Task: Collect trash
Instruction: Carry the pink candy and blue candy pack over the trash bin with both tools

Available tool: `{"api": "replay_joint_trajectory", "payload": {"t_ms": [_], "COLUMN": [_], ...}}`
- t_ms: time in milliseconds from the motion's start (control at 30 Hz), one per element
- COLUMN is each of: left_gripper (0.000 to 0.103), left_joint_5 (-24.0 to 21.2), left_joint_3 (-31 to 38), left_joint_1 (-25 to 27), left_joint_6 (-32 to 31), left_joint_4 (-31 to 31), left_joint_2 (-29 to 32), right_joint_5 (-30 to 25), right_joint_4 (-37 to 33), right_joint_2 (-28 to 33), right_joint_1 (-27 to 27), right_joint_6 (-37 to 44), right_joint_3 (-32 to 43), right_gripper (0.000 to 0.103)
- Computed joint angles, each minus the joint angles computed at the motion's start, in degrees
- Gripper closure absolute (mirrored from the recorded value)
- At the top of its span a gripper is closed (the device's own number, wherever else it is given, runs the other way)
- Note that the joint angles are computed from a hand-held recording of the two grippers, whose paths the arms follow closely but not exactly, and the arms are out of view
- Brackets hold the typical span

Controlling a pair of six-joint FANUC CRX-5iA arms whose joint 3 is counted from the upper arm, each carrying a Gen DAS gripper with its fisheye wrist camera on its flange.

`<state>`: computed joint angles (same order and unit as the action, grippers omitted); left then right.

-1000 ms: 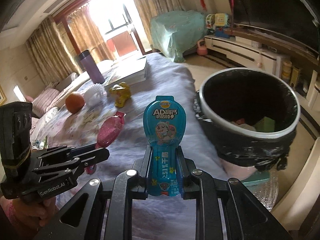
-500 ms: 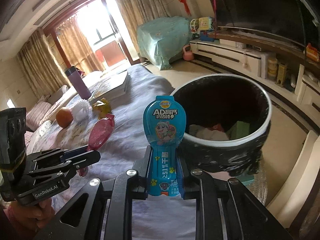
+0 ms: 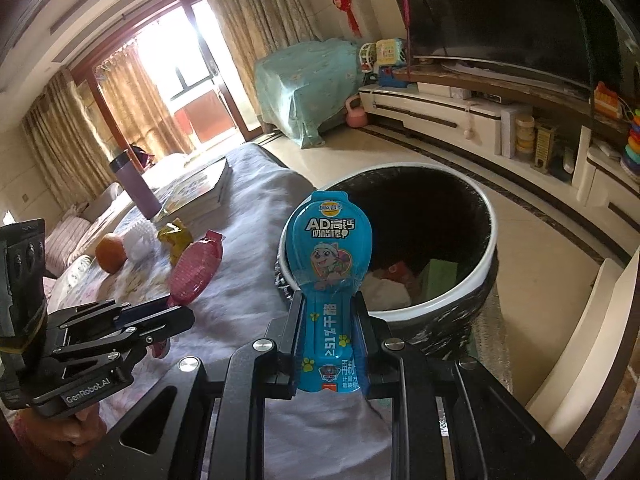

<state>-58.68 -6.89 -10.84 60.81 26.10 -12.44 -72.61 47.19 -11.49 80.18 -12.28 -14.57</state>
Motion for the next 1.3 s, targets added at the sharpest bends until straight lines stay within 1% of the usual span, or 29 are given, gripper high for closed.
{"api": "replay_joint_trajectory", "payload": {"t_ms": [333,633,867,1300], "left_gripper": [0.084,0.084,0.084,0.084], "left_joint_5": [1.0,1.4,1.6,1.2], "left_joint_3": [3.3,7.1,9.0,12.9], "left_joint_1": [-2.6,-4.2,-5.0,-7.1], "left_joint_6": [1.4,2.9,2.9,4.8], "left_joint_4": [-1.0,-1.9,-2.5,-4.7], "left_joint_2": [4.1,8.2,10.1,13.5], "right_joint_5": [-1.0,0.2,1.0,2.3], "right_joint_4": [-2.0,-3.9,-4.7,-6.7], "right_joint_2": [-1.0,-1.9,-2.1,-1.8], "right_joint_1": [-2.4,-4.9,-6.5,-9.6], "right_joint_6": [2.1,3.7,4.8,7.4], "right_joint_3": [0.0,-0.3,-0.3,0.3], "right_gripper": [0.083,0.082,0.083,0.082]}}
